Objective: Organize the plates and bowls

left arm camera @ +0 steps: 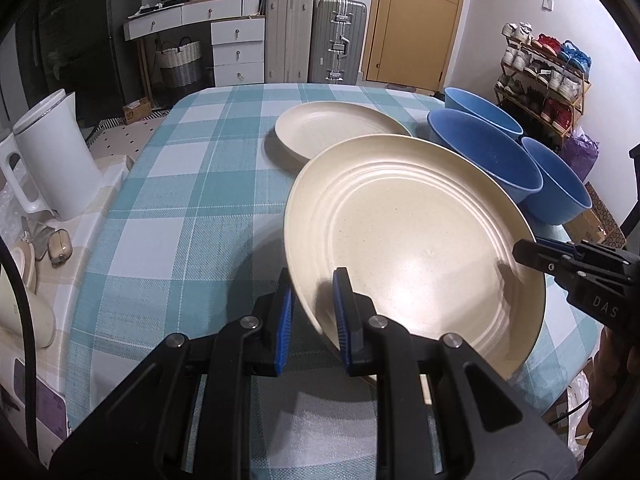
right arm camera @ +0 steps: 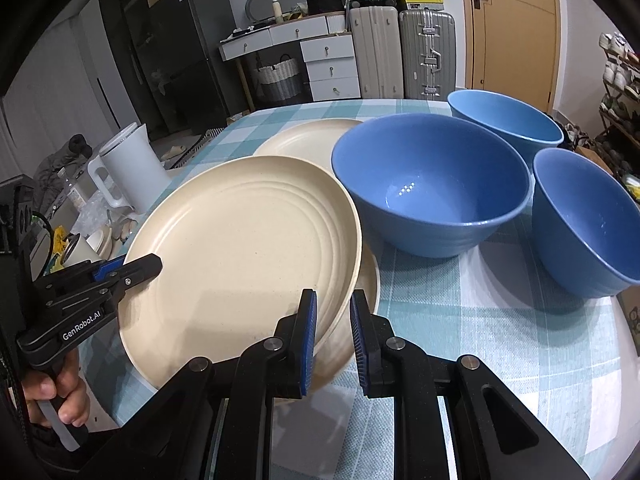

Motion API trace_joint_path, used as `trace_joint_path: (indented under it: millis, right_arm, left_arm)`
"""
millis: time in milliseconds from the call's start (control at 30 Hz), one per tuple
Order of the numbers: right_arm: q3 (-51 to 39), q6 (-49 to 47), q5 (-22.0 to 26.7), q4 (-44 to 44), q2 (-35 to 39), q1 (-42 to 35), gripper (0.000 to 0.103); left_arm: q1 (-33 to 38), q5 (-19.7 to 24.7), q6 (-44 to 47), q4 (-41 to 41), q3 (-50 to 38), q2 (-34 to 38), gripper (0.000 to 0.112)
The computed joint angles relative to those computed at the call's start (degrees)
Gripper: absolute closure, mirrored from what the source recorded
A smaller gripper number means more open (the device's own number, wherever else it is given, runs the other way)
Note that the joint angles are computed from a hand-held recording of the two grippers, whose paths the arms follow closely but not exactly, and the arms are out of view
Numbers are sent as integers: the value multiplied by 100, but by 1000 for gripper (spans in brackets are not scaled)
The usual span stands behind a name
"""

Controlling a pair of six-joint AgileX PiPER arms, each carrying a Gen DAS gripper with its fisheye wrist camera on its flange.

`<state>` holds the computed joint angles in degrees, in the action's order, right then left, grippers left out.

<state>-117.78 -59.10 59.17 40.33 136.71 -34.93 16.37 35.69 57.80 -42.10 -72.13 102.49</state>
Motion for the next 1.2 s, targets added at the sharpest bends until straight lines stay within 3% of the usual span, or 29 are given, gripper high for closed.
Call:
trace_joint_path:
  millis: [533, 1200]
  right_arm:
    - [154, 70, -406, -272, 143, 133, 86]
    - [517, 80, -986, -406, 56, 342, 86]
  left_arm:
    - [-238, -346, -85, 171, -145, 469, 96]
    - [-617, -1011, -244, 745, 220, 388, 92]
